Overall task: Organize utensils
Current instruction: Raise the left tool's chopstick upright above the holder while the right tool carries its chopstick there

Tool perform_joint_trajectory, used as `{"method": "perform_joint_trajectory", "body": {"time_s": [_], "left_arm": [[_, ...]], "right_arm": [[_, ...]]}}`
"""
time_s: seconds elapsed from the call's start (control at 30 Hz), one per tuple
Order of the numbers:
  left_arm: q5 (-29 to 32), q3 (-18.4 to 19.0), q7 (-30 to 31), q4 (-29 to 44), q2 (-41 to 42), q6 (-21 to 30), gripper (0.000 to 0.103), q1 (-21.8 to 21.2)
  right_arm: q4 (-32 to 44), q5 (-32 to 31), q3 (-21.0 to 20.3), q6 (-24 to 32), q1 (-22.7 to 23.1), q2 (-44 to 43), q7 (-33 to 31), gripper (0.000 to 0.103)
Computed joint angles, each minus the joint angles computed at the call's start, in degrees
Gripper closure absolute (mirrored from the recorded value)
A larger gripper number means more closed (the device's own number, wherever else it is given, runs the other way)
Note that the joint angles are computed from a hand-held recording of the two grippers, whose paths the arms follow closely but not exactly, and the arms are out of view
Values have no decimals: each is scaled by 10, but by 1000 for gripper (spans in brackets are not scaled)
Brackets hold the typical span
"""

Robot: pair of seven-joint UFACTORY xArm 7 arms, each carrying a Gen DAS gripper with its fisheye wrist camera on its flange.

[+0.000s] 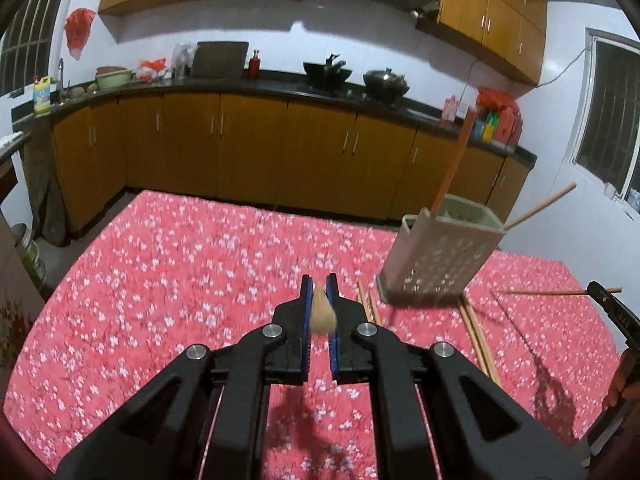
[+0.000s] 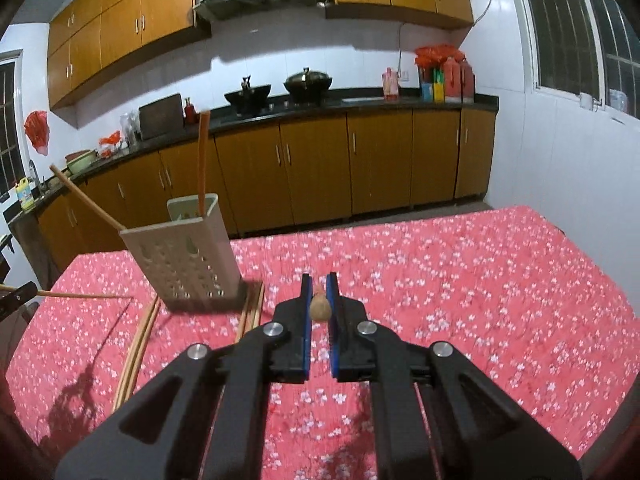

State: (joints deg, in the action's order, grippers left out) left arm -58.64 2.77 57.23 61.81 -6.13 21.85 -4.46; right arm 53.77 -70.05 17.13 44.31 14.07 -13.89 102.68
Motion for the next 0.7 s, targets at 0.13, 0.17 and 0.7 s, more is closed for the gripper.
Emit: {"method": "perform_joint_trajectory", "body": {"time_s": [0.13, 0.17, 0.7], "left_arm": [[-18, 2, 16, 12, -4, -2, 96, -2], [-22, 3, 20, 16, -5, -1, 96, -2], [-92, 12, 80, 47, -60, 43, 96, -40]], "right_arm": [[4, -22, 5, 3, -3, -19, 9, 95], [7, -26, 6, 2, -5, -24, 8, 95], [109, -93, 42, -98, -48, -36, -8, 95]]}}
